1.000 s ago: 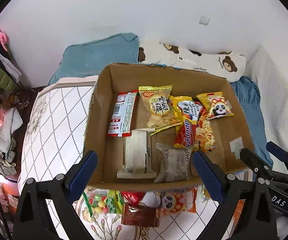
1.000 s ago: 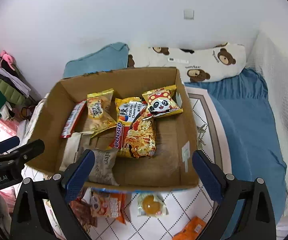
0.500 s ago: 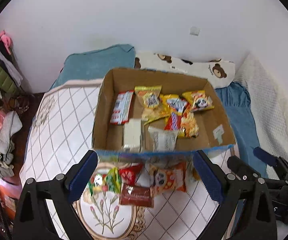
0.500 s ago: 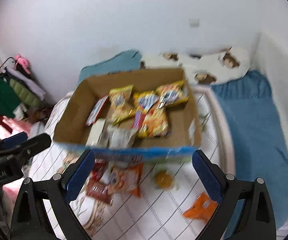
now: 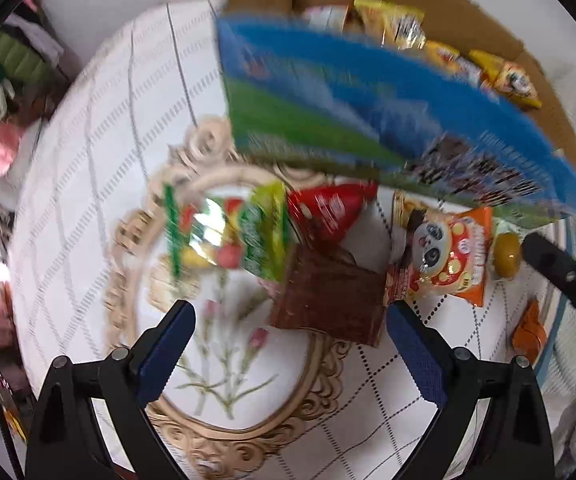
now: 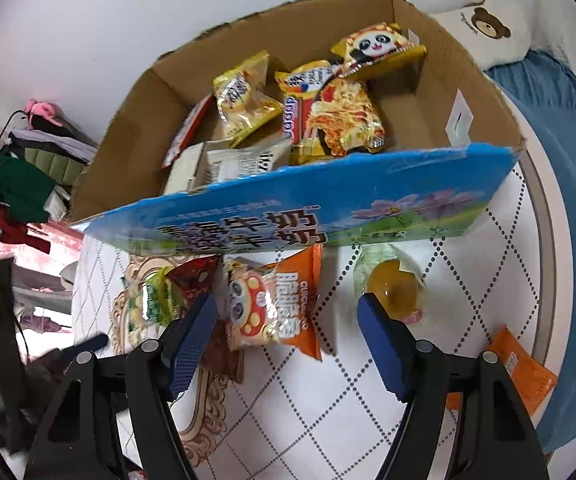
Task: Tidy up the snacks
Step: 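Move both tools back over the snacks on the bed, then grasp the brown packet with left tool while right tool grasps the panda-print packet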
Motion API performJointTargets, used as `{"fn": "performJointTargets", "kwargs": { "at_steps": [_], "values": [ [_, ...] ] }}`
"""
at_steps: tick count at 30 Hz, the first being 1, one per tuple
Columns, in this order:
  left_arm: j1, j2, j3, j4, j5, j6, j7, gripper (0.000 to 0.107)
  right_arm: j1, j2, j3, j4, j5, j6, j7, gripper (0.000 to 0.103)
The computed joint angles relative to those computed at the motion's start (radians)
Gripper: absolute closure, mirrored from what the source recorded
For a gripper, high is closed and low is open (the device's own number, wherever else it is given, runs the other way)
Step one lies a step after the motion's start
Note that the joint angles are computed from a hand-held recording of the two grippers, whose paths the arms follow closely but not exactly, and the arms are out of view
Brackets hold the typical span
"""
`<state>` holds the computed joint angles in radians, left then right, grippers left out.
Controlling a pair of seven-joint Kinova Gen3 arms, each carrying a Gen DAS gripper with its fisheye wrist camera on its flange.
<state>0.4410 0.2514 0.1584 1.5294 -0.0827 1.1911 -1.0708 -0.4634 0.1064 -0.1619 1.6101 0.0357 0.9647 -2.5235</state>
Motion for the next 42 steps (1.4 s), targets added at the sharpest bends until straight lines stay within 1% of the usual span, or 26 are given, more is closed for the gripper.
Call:
{"fn": "performJointTargets", "kwargs": {
  "at_steps": [2, 4, 6, 8, 10, 12, 15, 17, 19, 20, 21, 24, 25, 26, 27, 28, 30, 32, 33, 35, 36, 37, 38, 39, 41, 42],
  "values": [
    [0.015, 0.029, 0.002, 0.009, 0.014, -0.029, 0.042, 0.010, 0.000, 0.005, 0.003, 0.008, 0.006, -0.008, -0.014, 0.028],
    [0.039, 0.059, 0.000, 0.013, 0.004, -0.053, 0.087, 0.010, -0.002, 0.006, 0.006, 0.008, 0.019, 0.001, -0.031, 0.027],
    [0.066, 0.092, -0.003, 0.006, -0.025, -0.048, 0.110, 0.010, 0.001, 0.009, 0.006, 0.008, 0.016, 0.008, -0.027, 0.027],
    [0.081, 0.110, -0.006, 0.014, -0.048, -0.040, 0.107, 0.010, 0.003, 0.015, 0.006, -0.001, 0.016, 0.024, -0.012, 0.027],
    [0.073, 0.100, -0.008, 0.050, -0.045, -0.045, 0.089, 0.010, 0.007, 0.023, 0.006, -0.005, 0.004, 0.023, 0.005, 0.027],
    [0.045, 0.067, -0.012, 0.102, -0.029, -0.046, 0.062, 0.010, 0.016, 0.033, 0.008, -0.004, -0.018, 0.006, 0.030, 0.027],
    [0.012, 0.017, -0.025, 0.169, -0.039, -0.023, 0.043, 0.010, 0.017, 0.056, 0.009, -0.008, -0.036, -0.020, 0.055, 0.027],
    [-0.012, -0.010, -0.031, 0.196, -0.038, -0.012, 0.046, 0.010, -0.032, 0.075, 0.055, -0.011, -0.040, -0.035, 0.072, 0.027],
    [-0.051, -0.045, -0.038, 0.223, -0.012, -0.009, 0.045, 0.010, -0.037, 0.104, 0.057, -0.020, -0.053, -0.035, 0.090, 0.027],
    [-0.067, -0.058, -0.039, 0.230, 0.002, -0.009, 0.046, 0.010, -0.011, 0.113, 0.036, -0.017, -0.083, -0.041, 0.115, 0.027],
    [-0.083, -0.072, -0.039, 0.237, 0.018, -0.012, 0.044, 0.010, 0.032, 0.121, -0.004, -0.011, -0.123, -0.053, 0.144, 0.027],
    [-0.121, -0.109, -0.037, 0.256, 0.057, -0.027, 0.039, 0.010, 0.142, 0.135, -0.143, -0.005, -0.245, -0.057, 0.220, 0.027],
    [-0.130, -0.121, -0.037, 0.260, 0.067, -0.029, 0.037, 0.010, 0.158, 0.141, -0.185, -0.022, -0.270, -0.041, 0.238, 0.027],
    [-0.145, -0.125, -0.039, 0.255, 0.078, -0.027, 0.027, 0.010, 0.164, 0.139, -0.208, -0.026, -0.278, -0.033, 0.247, 0.027],
    [-0.158, -0.135, -0.041, 0.258, 0.098, -0.029, 0.021, 0.010, 0.155, 0.132, -0.212, -0.036, -0.270, -0.020, 0.251, 0.027],
    [-0.175, -0.143, -0.049, 0.260, 0.117, -0.025, 0.004, 0.010, 0.130, 0.119, -0.198, -0.050, -0.245, 0.002, 0.259, 0.027],
    [-0.193, -0.142, -0.089, 0.269, 0.185, -0.027, -0.026, 0.010, 0.045, 0.106, -0.119, -0.087, -0.164, 0.044, 0.258, 0.027],
    [-0.276, -0.122, -0.074, 0.284, 0.266, -0.035, -0.032, 0.010, -0.048, 0.119, -0.028, -0.127, -0.083, 0.078, 0.220, 0.027],
    [-0.323, -0.118, -0.065, 0.298, 0.307, -0.044, -0.047, 0.010, -0.075, 0.129, 0.001, -0.140, -0.054, 0.075, 0.204, 0.027],
    [-0.412, -0.096, -0.034, 0.322, 0.388, -0.069, -0.044, 0.010, -0.095, 0.167, 0.011, -0.187, -0.001, 0.104, 0.200, 0.027],
    [-0.437, -0.090, -0.036, 0.334, 0.423, -0.080, -0.058, 0.010, -0.108, 0.197, 0.012, -0.222, 0.024, 0.129, 0.209, 0.027],
    [-0.443, -0.087, -0.049, 0.345, 0.442, -0.096, -0.073, 0.010, -0.112, 0.216, 0.013, -0.239, 0.032, 0.137, 0.219, 0.027],
    [-0.430, -0.092, -0.070, 0.354, 0.444, -0.114, -0.076, 0.010, -0.116, 0.242, 0.011, -0.262, 0.035, 0.152, 0.238, 0.027],
    [-0.399, -0.098, -0.096, 0.355, 0.431, -0.130, -0.066, 0.013, -0.120, 0.270, 0.010, -0.287, 0.031, 0.170, 0.255, 0.027],
    [-0.367, -0.088, -0.101, 0.331, 0.373, -0.151, -0.049, 0.024, -0.132, 0.305, 0.013, -0.318, 0.028, 0.196, 0.276, 0.027],
    [-0.333, -0.089, -0.112, 0.321, 0.332, -0.151, -0.046, 0.033, -0.145, 0.321, 0.017, -0.331, 0.033, 0.212, 0.284, 0.028]
  ]
}}
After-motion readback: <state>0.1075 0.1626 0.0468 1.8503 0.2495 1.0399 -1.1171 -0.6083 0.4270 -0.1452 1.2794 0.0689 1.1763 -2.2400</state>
